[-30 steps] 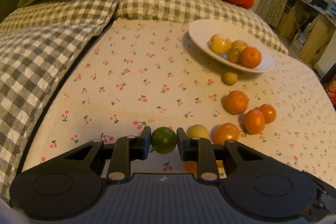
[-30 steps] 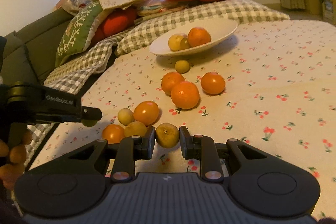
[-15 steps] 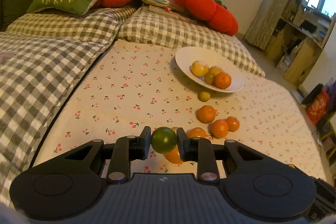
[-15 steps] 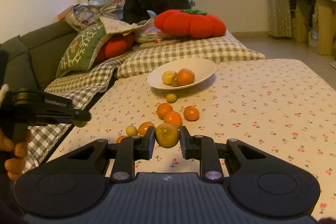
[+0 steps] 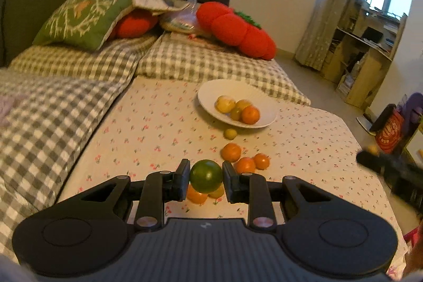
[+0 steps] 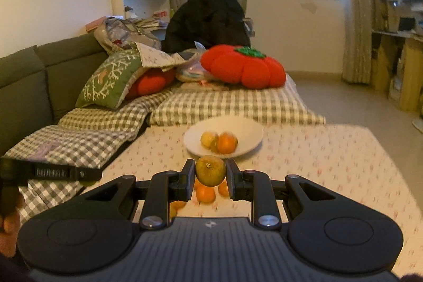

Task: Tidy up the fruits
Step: 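Lift both held fruits and carry them toward the white plate, then lower the lime and yellow fruit over the white plate with both tools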

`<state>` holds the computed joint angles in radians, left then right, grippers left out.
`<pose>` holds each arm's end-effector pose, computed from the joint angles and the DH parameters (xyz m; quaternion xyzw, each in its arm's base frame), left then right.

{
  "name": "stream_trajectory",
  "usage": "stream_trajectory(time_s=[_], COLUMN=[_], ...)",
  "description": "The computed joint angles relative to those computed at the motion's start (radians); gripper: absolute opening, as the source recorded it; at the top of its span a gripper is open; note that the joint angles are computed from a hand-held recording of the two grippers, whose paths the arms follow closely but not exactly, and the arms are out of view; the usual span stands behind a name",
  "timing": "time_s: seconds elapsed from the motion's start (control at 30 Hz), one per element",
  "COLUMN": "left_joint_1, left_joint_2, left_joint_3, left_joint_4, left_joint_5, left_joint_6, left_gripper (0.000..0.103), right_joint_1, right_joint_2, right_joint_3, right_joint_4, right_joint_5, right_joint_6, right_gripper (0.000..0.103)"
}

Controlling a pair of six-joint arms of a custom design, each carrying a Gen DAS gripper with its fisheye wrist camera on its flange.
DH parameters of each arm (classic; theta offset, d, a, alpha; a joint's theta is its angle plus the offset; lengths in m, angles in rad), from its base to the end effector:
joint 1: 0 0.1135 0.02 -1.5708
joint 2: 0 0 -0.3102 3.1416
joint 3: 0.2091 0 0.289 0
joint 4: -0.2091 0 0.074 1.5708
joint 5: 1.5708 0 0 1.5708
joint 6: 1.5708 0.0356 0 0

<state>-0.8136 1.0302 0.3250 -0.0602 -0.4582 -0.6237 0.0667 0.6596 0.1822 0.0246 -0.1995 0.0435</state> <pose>0.1426 -0.1279 0.1685 -0.0036 0.9004 -0.0940 0.4248 0.1506 0.0171 0.1793 -0.0626 0.8429 0.1134 0.5223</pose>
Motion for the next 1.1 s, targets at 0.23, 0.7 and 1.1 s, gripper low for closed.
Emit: stream_trajectory(time_s=[0.23,0.7,1.1], left_joint_1=[-0.014,0.199,0.362], left_joint_2=[0.079,0.517,0.917], left_joint_3=[0.104,0.443,0.766], left_joint_4=[-0.030,0.109,0.145], left_joint_5=[-0.017,0.149,0.328], left_joint_6=[0.040,0.204,0.272], left_gripper=[0.018,0.018,0.018], right_joint_1=[-0.110,-0.166,-0.126], right_joint_2=[0.122,0.755,1.154], right_joint_3=[0.072,0.328,0.623], right_joint_4=[0.049,0.326,0.267], right_joint_5=[-0.121,-0.215,-0.188], right_joint_6=[-0.058,0.097,0.105], right_gripper=[0.022,0.022,0.022])
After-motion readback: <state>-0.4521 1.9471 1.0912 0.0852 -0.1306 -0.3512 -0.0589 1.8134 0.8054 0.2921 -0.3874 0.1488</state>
